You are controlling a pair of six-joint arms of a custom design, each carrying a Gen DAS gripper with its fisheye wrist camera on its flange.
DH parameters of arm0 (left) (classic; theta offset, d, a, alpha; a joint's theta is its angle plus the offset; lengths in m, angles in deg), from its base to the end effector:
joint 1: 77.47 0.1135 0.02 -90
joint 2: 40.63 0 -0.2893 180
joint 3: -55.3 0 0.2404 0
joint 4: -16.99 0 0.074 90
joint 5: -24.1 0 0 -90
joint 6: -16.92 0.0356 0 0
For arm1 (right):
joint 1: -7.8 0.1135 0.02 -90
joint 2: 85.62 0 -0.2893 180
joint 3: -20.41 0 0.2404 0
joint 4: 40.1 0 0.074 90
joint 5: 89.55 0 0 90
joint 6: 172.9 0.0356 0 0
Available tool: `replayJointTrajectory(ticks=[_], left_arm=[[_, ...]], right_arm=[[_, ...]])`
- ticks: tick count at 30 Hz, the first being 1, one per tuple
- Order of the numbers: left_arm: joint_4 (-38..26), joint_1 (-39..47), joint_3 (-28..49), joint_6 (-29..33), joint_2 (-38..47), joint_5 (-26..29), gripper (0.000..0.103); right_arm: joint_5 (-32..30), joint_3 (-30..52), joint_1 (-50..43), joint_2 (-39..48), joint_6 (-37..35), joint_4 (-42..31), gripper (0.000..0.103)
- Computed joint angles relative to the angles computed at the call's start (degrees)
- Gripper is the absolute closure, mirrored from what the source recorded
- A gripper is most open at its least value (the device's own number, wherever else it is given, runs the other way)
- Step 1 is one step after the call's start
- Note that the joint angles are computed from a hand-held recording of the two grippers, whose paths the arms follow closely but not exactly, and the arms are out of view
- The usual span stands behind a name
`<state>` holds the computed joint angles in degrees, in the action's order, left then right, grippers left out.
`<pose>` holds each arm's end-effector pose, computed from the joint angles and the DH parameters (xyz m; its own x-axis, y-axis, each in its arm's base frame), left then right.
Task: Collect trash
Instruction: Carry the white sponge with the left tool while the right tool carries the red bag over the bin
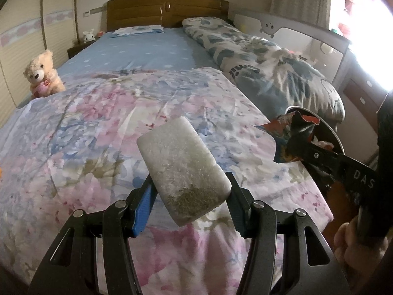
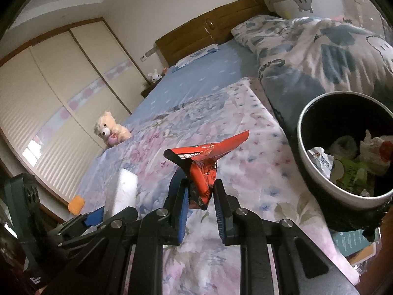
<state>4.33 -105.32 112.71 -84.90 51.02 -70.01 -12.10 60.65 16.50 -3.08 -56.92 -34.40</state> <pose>0.2681 -0.1388 0.1875 -0.7185 0.1485 -0.6795 0.2815 0.9555 -0.0887 0.2435 0.0451 0.1737 -0.6700 0.3300 -0.6649 -0.0296 0.8832 0.4681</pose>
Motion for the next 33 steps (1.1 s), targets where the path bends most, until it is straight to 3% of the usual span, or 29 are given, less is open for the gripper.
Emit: replayJointTrajectory(ticks=[33], left_arm=[[-2.46, -11.64, 6.62, -0.59, 4.22, -2.58, 0.049]], right_arm=[[-5.31, -5.07, -12.88, -9.16, -3.64, -4.38, 0.083]])
